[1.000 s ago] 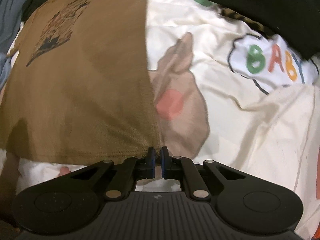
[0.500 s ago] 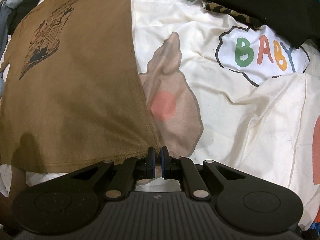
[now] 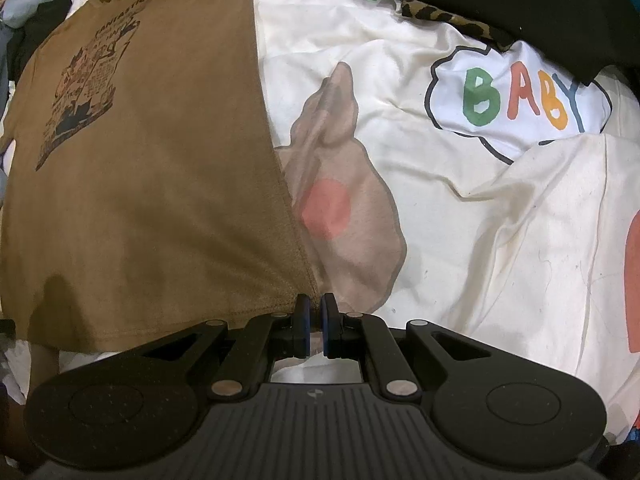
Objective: Fold clothes
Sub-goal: 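Grasp the T-shirt hem with both tools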
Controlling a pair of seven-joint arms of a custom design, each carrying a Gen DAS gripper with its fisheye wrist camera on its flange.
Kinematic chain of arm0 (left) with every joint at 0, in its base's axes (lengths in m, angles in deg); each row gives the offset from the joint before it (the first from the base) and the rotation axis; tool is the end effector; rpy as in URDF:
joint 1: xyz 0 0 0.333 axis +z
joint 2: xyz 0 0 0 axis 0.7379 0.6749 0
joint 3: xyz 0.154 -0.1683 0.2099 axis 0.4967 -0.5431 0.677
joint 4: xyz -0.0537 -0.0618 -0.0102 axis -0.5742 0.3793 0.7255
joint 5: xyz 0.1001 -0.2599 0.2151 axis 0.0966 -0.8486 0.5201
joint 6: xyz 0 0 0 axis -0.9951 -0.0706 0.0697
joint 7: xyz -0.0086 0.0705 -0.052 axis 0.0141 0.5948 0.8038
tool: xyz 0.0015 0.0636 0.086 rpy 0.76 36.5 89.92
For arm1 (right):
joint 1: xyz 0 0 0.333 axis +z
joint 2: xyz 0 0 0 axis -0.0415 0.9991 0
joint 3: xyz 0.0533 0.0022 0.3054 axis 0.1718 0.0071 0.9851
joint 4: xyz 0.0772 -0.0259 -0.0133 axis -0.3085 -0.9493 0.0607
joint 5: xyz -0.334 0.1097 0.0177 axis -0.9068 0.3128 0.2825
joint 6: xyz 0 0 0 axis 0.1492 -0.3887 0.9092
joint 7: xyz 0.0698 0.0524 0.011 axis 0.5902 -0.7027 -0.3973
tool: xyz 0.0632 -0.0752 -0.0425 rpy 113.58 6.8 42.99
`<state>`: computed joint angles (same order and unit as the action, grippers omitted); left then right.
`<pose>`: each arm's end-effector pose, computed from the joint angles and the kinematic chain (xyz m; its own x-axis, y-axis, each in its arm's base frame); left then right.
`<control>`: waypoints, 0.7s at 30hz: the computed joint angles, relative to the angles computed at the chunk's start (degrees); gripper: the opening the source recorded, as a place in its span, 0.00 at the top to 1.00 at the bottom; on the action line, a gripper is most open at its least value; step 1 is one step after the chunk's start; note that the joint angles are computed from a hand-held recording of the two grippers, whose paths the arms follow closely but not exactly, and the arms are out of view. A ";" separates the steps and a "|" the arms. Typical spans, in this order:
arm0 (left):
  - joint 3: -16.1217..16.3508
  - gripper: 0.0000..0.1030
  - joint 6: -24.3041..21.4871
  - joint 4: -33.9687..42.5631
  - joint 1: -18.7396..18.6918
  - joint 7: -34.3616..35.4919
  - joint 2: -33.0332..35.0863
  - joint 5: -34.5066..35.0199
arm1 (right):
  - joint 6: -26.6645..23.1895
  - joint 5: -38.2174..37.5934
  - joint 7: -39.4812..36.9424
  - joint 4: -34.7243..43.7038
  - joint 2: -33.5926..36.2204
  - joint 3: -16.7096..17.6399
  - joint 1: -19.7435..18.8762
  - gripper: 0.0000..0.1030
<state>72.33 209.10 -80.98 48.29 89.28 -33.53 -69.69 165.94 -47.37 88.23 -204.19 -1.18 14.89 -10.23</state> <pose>0.5616 -0.0789 0.3769 0.1547 -0.9550 0.2530 -0.9873 -0.1401 0.0746 0.5285 -0.1229 0.3733 -0.1626 -0.9619 -0.2198 -0.9696 0.1970 -0.1451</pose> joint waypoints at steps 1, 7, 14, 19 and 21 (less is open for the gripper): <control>0.02 0.71 0.15 -0.23 0.08 -0.22 -0.16 -0.39 | 0.05 0.27 -0.17 0.00 0.16 0.02 -0.08 0.97; 0.18 0.75 1.18 -1.53 0.24 -1.83 -1.11 -1.72 | 1.94 2.50 -2.26 -0.71 1.59 0.55 -0.36 0.93; 0.08 0.81 2.02 -1.79 -0.21 -3.76 -1.49 -1.46 | 4.86 3.43 -3.67 -2.16 1.98 1.23 0.04 0.81; 0.35 0.95 -0.12 -1.64 0.00 -5.31 -3.20 -1.52 | 2.80 3.94 -5.83 -1.33 1.94 1.42 -0.16 0.94; 0.37 0.95 -1.49 -1.10 0.14 -4.49 -4.15 -1.52 | 1.35 3.91 -6.65 -1.25 1.16 1.21 -0.34 0.95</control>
